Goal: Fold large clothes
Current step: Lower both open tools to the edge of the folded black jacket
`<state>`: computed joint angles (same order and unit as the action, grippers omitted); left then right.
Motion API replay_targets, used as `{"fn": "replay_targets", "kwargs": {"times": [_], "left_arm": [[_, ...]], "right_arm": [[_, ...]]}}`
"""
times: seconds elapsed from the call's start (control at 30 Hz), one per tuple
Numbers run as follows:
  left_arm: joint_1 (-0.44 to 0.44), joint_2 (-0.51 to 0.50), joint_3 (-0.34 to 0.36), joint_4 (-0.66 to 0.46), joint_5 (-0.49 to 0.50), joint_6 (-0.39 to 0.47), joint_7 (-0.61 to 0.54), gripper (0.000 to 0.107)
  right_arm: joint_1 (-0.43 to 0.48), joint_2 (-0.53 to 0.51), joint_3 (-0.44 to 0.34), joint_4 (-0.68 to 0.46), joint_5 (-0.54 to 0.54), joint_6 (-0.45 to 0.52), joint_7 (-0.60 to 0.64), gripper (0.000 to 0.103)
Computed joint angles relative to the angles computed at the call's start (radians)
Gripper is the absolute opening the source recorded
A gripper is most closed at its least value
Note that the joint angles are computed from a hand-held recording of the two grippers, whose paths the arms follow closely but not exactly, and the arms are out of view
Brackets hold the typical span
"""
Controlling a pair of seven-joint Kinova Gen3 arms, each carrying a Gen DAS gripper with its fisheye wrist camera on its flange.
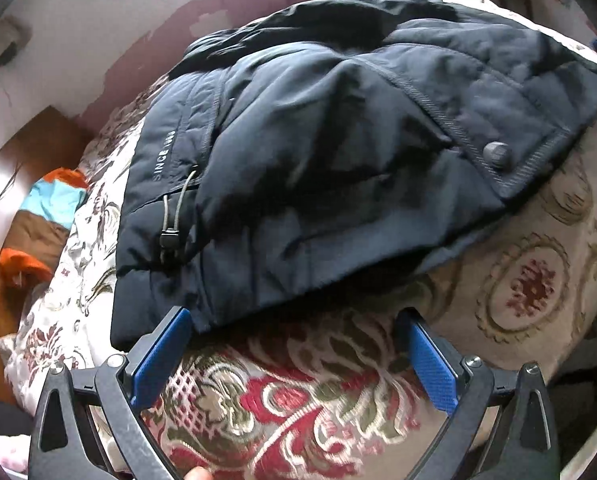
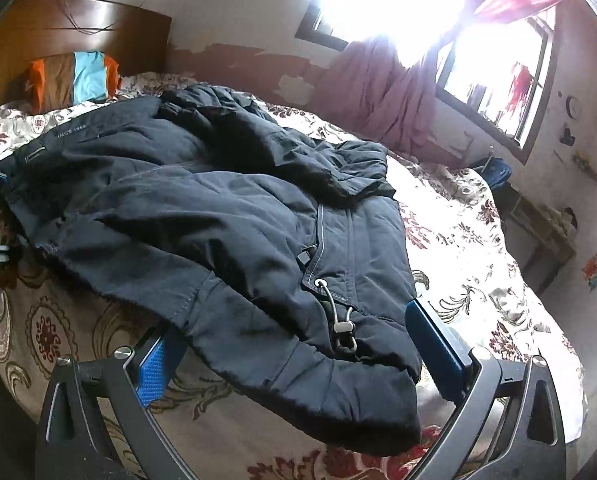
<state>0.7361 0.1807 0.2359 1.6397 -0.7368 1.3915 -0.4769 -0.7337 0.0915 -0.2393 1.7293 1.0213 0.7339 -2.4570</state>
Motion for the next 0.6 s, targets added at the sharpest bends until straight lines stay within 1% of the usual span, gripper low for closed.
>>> {"fn": "replay_targets", "kwargs": {"times": [0.17,0.33,0.53,0.6], "left_arm": [[0.009,0.017,-0.014,0.011,-0.052,0.024,0.079,0.102],[0.060,0.071,-0.018,0.011,-0.131,0.085,0.174,0.103],[0.107,0.091,-0.037,0.033,-0.226,0.129,0.275,0.102],[0.122,0.099,-0.037,0.040,-0.265,0.156,0.304,0.103]], "right_arm": [[-0.002,0.005,0.003,0.000,0.009,-0.004,-0.011,0.101],[-0.005,0.003,0.002,0.006,0.026,-0.002,-0.035,0.101],[-0.012,0.015,-0.001,-0.007,0.014,0.023,-0.018,0.101],[-0.016,0.021,0.001,-0.013,0.009,0.033,-0.010,0.101]]}}
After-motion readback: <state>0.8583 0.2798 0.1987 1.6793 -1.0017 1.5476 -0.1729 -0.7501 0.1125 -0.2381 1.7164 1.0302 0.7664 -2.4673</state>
